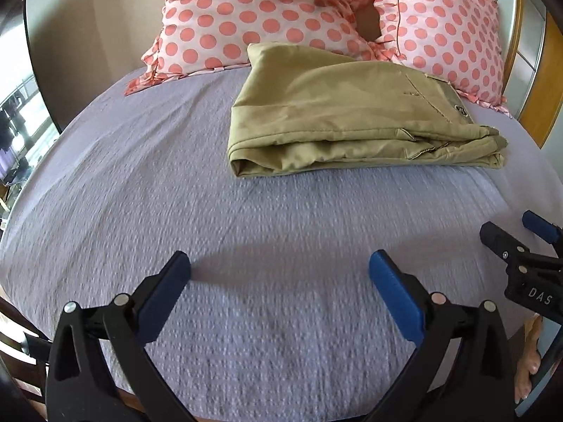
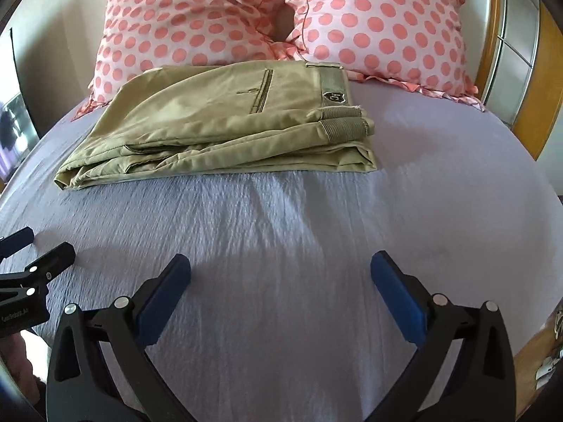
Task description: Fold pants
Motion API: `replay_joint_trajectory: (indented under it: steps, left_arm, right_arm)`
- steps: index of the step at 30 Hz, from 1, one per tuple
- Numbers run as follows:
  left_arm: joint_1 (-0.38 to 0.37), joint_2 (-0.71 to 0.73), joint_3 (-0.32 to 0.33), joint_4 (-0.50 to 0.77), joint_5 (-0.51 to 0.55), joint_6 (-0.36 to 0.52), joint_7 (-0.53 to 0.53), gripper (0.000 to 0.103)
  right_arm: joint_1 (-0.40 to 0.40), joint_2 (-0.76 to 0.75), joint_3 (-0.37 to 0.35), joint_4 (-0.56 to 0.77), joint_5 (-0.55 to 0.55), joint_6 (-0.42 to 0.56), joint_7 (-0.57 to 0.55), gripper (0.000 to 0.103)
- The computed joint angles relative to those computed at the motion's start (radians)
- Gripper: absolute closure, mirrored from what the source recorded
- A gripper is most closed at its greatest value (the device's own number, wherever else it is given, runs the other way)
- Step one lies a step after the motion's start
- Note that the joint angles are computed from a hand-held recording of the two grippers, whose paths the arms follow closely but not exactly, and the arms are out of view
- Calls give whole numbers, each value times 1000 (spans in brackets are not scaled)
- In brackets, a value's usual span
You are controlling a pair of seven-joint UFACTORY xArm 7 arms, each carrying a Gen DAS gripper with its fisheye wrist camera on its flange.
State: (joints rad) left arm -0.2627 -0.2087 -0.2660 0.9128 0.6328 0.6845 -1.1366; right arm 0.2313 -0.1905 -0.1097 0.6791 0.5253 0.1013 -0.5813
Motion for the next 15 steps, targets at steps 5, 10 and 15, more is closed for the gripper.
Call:
replay_joint_trajectory:
  steps: [5, 10, 15]
  left_arm:
    - [-1, 3, -1, 4, 4, 3, -3, 2]
    - [-1, 2, 2, 3, 2, -1, 3, 2]
    - [-1, 3, 1, 3, 3, -1, 3, 2]
  right_arm:
    - [-21, -4, 17, -3, -38, 7, 39, 1]
    - [-18, -3, 14, -3, -45, 6, 46, 1]
    - [-17, -3, 11, -2, -47, 8, 46, 1]
